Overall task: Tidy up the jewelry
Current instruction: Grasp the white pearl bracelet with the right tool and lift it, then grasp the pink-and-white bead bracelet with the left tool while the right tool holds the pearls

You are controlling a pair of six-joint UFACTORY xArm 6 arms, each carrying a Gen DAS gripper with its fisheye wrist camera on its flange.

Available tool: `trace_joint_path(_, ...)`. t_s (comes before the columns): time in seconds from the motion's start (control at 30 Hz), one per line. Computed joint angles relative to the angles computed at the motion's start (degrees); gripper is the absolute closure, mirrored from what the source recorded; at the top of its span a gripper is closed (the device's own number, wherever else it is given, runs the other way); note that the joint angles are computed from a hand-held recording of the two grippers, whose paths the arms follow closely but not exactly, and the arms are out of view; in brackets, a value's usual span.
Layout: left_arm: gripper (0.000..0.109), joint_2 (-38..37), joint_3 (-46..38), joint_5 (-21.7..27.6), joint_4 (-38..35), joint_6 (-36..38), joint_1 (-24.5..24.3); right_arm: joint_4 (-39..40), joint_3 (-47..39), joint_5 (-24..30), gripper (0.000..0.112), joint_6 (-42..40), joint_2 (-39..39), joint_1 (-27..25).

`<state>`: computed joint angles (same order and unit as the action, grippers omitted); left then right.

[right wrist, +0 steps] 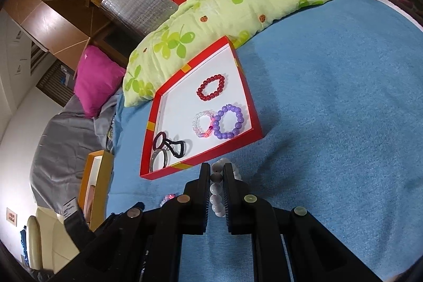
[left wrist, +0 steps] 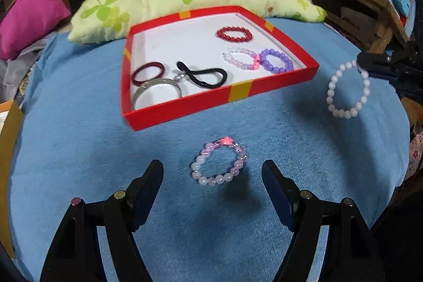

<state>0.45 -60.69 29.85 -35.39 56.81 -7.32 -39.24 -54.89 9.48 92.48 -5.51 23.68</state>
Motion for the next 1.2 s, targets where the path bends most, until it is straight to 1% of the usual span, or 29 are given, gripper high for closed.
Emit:
trace_joint_path(0.13, 0.031, 1.35, -1.14, 0.81, 1.50, -0.99, 0.04, -0.34, 0.07, -0.25, 0.102, 0.48, -0.14, -0.34)
trace_joint_path(0.2, 0.034, 1.56, -1.43, 1.28, 0.99, -0.96, 0.35, -0.79, -0.18, 0.05, 0.102, 0.80, -0.03, -0.31)
trace_joint_path(0.27, 0.049, 2.01, -2.01, 2.53, 1.02, -1.47, 0.70, -0.08, -0.45, 0.01, 0.102, 0.21, 0.32, -0.24)
trace_joint_path(0.3, 0.051, 2.23, -2.24, 3.13, 1.32, -1.94, 0.82, 0.24, -0.61, 0.04, 0.102, -0.05, 0.51, -0.15)
trace_joint_path(0.33, 0.052, 2.13, -1.98, 2.65, 1.12, -1.64, 0.73, 0.41, -0.68, -0.13, 0.102, -0.18, 0.65, -0.10)
trace_joint_path(0.4, 0.058, 1.80, -1.66, 2.85, 0.42, -0.61, 0.62, 0.39, -0.70, -0.34, 0.102, -0.28, 0.72, -0.10)
trace_joint_path(0.47, 0.068, 1.75, -1.81, 3.81, -0.19, -0.08, 0.60, 0.20, -0.48, -0.35, 0.102, -0.06, 0.49, -0.09)
trace_joint_path(0.6, 0.078, 0.96, -0.77, 3.84, -0.79, 0.92, -0.03, -0.42, 0.14, -0.34, 0.102, 0.79, -0.04, -0.32)
trace_joint_path(0.63, 0.085, 0.82, -0.72, 4.26, -1.10, 1.14, -0.07, -0.24, 0.27, -0.36, 0.102, 0.77, -0.08, -0.35)
trace_joint_path(0.67, 0.088, 0.76, -0.70, 4.48, -1.27, 1.18, -0.08, -0.25, 0.41, -0.34, 0.102, 0.89, -0.17, -0.39)
trace_joint_path(0.73, 0.092, 0.53, -0.45, 4.56, -1.44, 1.33, -0.26, -0.75, 0.56, 0.18, 0.102, 1.37, -0.40, -0.34)
trace_joint_path(0.83, 0.092, 0.05, 0.43, 3.51, -1.44, 1.67, -0.83, -0.79, 1.00, 0.25, 0.102, 1.40, -0.76, -0.36)
trace_joint_path(1.13, 0.093, -1.78, 2.27, 3.17, -2.33, 0.96, -1.73, -2.75, 3.25, -1.09, 0.102, 3.54, -3.04, -1.36)
trace_joint_path(1.17, 0.099, -2.09, 2.41, 3.33, -2.65, 1.16, -1.68, -2.89, 3.26, -1.42, 0.102, 3.76, -3.02, -1.40)
trace_joint_path(1.2, 0.102, -2.47, 2.50, 3.54, -3.22, 1.64, -1.55, -3.15, 3.23, -1.85, 0.102, 3.98, -2.96, -1.44)
